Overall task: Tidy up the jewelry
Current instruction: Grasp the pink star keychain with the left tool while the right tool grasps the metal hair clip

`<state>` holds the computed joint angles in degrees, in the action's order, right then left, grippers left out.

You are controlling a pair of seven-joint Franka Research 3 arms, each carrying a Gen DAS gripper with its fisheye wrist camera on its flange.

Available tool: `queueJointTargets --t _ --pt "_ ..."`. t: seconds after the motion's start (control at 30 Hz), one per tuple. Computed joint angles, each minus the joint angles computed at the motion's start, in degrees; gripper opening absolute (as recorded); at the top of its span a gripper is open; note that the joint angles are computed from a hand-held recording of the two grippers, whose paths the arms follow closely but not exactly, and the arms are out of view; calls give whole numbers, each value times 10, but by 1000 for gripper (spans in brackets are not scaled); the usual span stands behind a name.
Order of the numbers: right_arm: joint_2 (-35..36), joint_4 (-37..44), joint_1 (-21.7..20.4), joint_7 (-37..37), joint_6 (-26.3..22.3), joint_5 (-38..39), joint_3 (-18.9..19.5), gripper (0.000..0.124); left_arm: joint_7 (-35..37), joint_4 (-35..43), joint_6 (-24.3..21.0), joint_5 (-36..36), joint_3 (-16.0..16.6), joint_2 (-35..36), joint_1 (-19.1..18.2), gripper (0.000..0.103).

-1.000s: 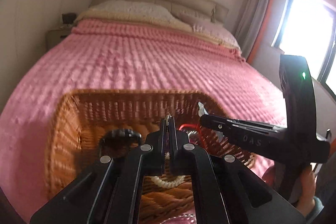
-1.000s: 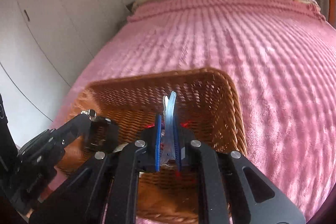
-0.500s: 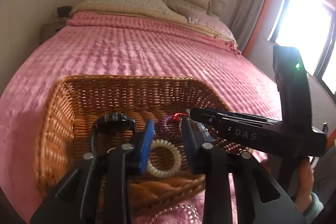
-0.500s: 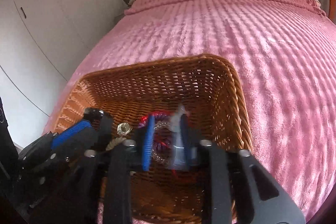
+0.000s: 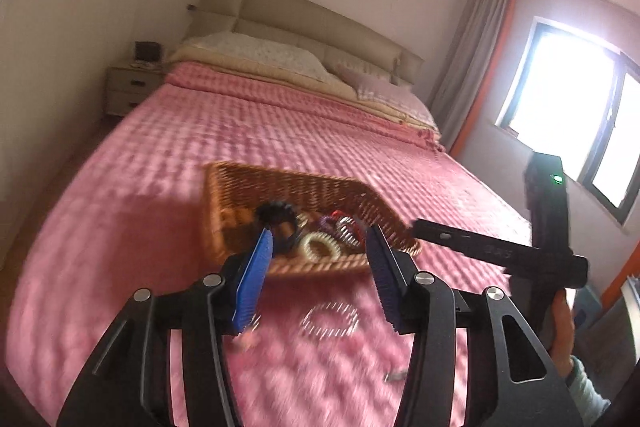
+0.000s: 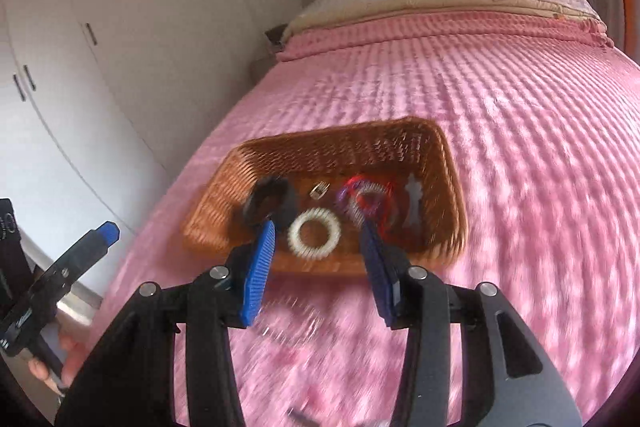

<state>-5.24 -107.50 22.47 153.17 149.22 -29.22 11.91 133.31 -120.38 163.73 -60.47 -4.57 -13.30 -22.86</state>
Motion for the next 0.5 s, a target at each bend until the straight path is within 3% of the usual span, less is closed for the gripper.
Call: queueJointTargets --t 0.17,0.3,0.5 --pt "-54 -75 5 50 -1 -33 37 42 -47 -81 30 46 6 -54 -1 47" --pt "-63 -113 14 37 0 -5 51 42 -125 -121 48 120 -4 -53 11 47" --pt "-56 -147 27 4 10 50 51 42 -173 -145 47 175 18 -34 -12 47"
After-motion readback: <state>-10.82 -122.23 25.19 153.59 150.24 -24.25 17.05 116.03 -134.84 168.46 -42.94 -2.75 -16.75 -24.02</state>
